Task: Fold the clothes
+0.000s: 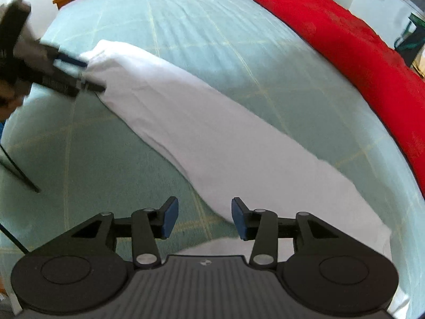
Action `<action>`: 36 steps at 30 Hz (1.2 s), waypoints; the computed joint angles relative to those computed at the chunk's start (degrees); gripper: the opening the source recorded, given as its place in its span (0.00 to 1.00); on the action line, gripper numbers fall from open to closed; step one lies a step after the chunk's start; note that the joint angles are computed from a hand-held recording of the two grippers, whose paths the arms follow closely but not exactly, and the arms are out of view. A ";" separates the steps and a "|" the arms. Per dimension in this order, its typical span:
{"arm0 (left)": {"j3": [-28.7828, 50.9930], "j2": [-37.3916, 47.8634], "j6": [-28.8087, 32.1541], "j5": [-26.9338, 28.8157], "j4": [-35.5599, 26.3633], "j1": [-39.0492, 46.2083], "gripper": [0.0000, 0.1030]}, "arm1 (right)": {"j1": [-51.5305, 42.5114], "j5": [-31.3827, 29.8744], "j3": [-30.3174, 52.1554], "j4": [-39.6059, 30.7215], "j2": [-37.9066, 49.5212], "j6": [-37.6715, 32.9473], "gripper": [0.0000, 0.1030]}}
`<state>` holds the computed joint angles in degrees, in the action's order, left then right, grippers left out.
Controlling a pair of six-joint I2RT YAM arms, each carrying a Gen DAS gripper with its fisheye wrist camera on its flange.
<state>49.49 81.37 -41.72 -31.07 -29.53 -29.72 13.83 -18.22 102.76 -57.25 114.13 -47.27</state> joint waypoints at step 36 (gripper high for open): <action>39.88 32.77 15.67 17.61 4.99 -4.07 0.81 | -17.35 8.68 -15.12 9.88 -8.49 16.56 0.68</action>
<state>89.38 114.14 -26.05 -13.46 -24.54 -33.79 -3.52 -9.54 87.64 -47.37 105.63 -30.72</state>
